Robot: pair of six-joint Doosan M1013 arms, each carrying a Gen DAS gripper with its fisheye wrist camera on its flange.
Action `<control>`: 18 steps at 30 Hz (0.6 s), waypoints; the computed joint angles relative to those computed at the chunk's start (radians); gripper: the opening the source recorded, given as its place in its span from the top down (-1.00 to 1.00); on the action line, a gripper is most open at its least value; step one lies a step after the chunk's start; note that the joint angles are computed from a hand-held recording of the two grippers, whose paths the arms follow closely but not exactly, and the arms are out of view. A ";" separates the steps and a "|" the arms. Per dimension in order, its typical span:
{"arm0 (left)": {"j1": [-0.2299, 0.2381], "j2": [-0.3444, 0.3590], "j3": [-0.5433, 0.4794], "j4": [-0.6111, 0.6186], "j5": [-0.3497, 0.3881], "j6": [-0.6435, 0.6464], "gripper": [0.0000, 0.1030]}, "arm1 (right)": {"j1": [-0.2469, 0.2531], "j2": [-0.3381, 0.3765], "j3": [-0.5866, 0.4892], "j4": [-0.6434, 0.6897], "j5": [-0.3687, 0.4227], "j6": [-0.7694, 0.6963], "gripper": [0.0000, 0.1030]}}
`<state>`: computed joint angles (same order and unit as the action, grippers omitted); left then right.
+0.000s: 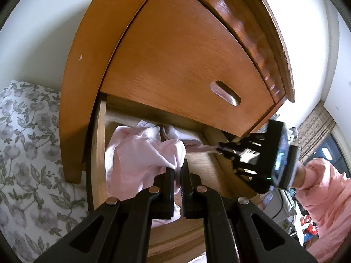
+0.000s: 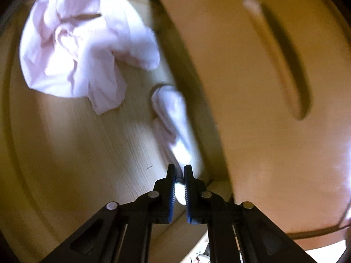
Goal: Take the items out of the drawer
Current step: 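Pull the pink cloth and sock up out of the drawer with both grippers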
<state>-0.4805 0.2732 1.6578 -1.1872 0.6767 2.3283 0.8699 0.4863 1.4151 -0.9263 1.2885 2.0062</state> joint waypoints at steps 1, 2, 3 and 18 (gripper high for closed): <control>-0.002 -0.002 -0.001 0.013 -0.003 -0.016 0.91 | 0.007 -0.003 -0.002 -0.003 0.006 0.007 0.85; -0.004 -0.002 -0.004 0.023 -0.005 -0.029 0.91 | 0.013 -0.004 -0.008 -0.005 0.013 0.013 0.85; -0.005 -0.003 -0.006 0.033 -0.004 -0.044 0.91 | 0.016 -0.007 -0.006 -0.009 0.014 0.021 0.85; -0.040 -0.025 -0.045 0.262 -0.005 -0.326 0.91 | 0.087 -0.050 -0.025 -0.116 0.064 0.115 0.88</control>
